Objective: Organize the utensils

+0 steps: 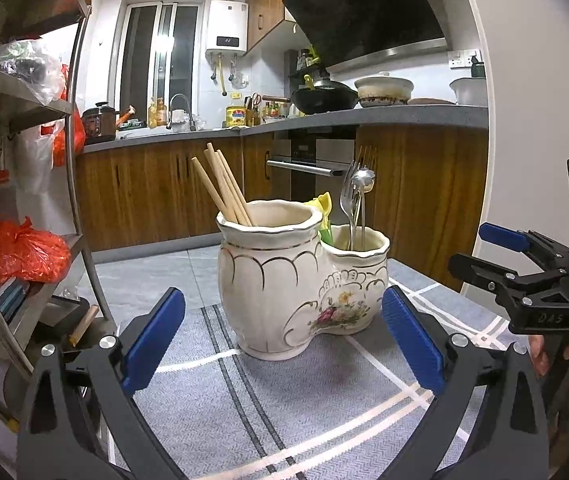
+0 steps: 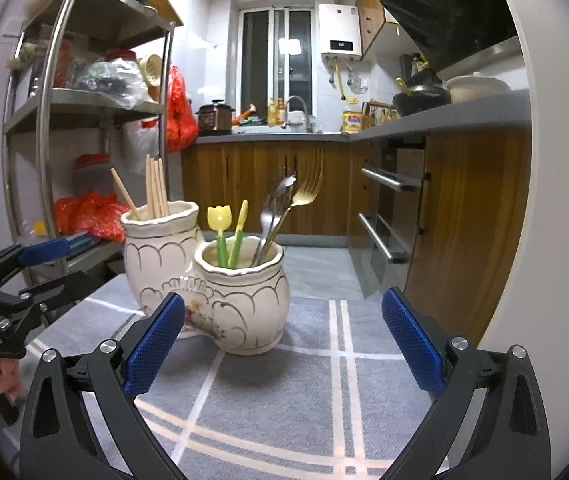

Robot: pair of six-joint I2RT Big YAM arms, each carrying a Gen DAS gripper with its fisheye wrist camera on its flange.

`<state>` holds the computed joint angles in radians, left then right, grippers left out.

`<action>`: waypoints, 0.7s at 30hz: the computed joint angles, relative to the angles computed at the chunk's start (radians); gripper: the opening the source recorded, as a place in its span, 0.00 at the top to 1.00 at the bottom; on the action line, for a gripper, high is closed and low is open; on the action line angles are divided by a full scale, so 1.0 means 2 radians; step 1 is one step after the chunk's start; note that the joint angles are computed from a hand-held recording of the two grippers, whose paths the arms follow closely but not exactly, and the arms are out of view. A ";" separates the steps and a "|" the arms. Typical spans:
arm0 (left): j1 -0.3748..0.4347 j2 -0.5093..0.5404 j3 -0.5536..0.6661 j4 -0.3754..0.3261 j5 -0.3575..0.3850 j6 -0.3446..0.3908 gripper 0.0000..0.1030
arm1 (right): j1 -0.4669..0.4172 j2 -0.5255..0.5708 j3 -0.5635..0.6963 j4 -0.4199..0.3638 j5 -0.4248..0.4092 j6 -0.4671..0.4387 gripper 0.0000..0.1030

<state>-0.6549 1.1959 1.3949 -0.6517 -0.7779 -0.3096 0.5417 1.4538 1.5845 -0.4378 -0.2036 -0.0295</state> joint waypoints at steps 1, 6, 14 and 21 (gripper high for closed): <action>-0.001 0.001 0.001 -0.001 -0.001 0.000 0.05 | 0.000 0.000 0.000 0.000 0.000 -0.001 0.05; -0.001 0.001 0.001 0.000 -0.001 0.000 0.05 | 0.000 -0.001 -0.001 0.001 0.000 0.000 0.05; -0.001 0.001 0.001 -0.001 -0.001 -0.002 0.05 | 0.000 0.000 0.000 0.000 0.000 0.000 0.05; -0.002 0.002 0.003 -0.004 -0.006 -0.004 0.05 | 0.000 0.000 -0.001 0.000 0.000 0.000 0.05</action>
<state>-0.6587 1.1998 1.4008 -0.6604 -0.7907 -0.3169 0.5415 1.4530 1.5831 -0.4369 -0.2034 -0.0288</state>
